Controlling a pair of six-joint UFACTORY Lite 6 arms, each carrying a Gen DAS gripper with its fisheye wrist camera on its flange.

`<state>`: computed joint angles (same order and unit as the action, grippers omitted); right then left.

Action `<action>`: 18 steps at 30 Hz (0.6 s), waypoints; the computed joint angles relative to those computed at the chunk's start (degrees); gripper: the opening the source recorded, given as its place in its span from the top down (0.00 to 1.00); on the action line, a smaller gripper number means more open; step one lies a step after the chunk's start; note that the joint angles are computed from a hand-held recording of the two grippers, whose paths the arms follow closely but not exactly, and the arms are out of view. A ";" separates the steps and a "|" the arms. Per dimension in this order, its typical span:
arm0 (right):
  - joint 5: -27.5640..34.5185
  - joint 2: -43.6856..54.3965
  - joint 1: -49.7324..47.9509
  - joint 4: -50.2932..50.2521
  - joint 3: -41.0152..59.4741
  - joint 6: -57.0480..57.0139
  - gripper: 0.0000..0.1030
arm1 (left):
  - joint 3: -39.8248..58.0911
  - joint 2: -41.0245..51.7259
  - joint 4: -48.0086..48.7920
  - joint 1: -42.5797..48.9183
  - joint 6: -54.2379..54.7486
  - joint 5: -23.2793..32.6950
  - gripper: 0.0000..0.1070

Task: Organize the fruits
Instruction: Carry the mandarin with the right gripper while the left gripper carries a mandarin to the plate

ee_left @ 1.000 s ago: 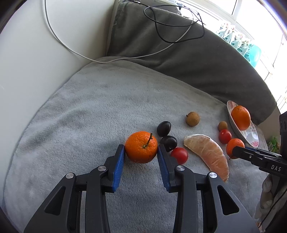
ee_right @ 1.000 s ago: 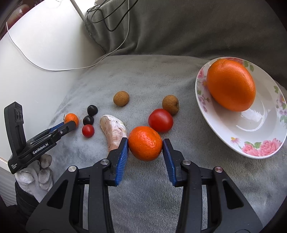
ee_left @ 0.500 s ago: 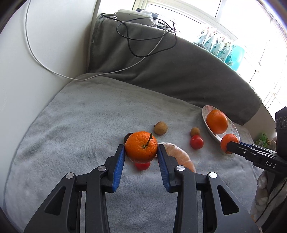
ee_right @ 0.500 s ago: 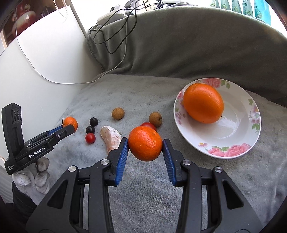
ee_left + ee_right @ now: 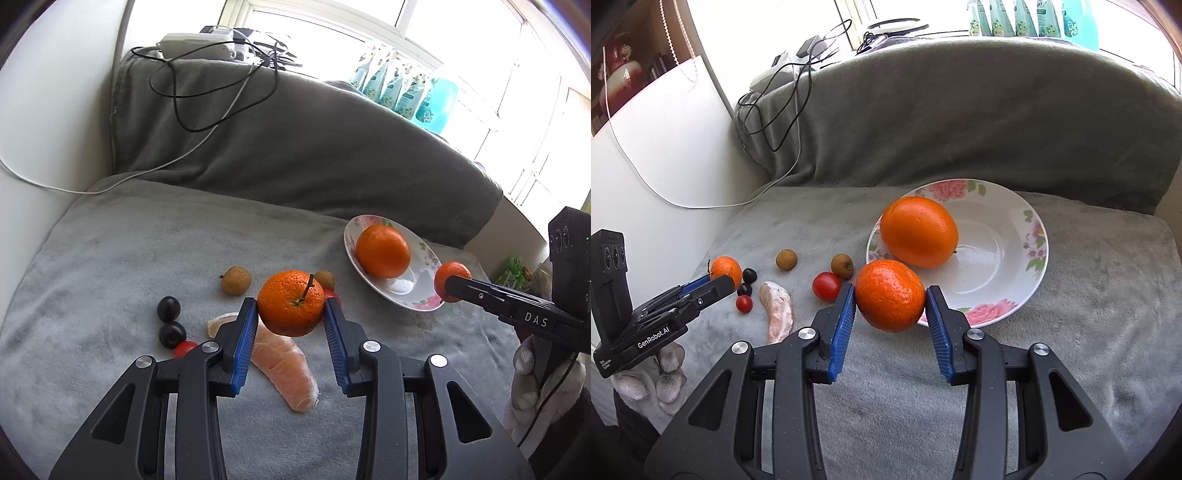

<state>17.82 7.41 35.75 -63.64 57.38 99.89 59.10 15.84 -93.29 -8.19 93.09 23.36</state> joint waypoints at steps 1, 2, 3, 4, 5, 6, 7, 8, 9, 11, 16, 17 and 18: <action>-0.17 -0.79 -0.62 -0.42 -0.86 0.31 0.60 | 0.40 0.31 -0.03 -0.82 -0.20 -0.07 0.67; -0.29 -1.51 -1.23 -0.63 -1.59 0.38 0.60 | 0.93 0.73 0.01 -1.74 -0.45 -0.26 0.67; -0.36 -2.18 -1.80 -0.91 -2.28 0.56 0.60 | 1.56 1.16 0.28 -2.71 -1.01 -0.51 0.67; -0.45 -2.81 -2.39 -1.05 -2.94 0.61 0.60 | 2.11 1.56 0.42 -3.67 -1.42 -0.74 0.67; -0.72 -3.39 -3.10 -1.20 -3.56 0.56 0.60 | 2.65 1.93 0.49 -4.68 -1.82 -1.02 0.67; -1.07 -4.01 -3.89 -1.32 -4.26 0.47 0.60 | 3.16 2.34 0.53 -5.55 -2.07 -1.14 0.67; -1.50 -4.45 -4.71 -1.35 -4.80 0.25 0.60 | 3.65 2.74 0.45 -6.39 -2.18 -1.31 0.67; -1.90 -4.67 -5.49 -1.45 -5.15 0.07 0.60 | 4.20 3.19 0.55 -7.31 -2.50 -1.55 0.67; -2.19 -4.88 -6.20 -1.64 -5.48 0.00 0.60 | 4.98 3.80 1.00 -8.17 -3.14 -1.68 0.67; -3.00 -5.35 -7.79 -1.91 -6.21 -0.40 0.60 | 6.11 4.79 1.36 -9.78 -3.85 -1.94 0.67; -4.85 -4.99 -11.79 -1.34 -6.32 -3.05 0.60 | 10.06 8.33 3.20 -13.83 -6.76 -2.92 0.67; -5.10 -4.87 -12.48 -1.63 -6.38 -3.07 0.60 | 11.07 9.21 3.84 -14.62 -7.56 -3.17 0.67; -5.38 -4.50 -13.15 -1.70 -6.16 -3.32 0.60 | 11.94 9.98 4.30 -15.45 -8.23 -3.52 0.67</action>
<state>12.44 2.91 22.60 -65.34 51.22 96.57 71.04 25.82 -88.99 -23.64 84.86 19.84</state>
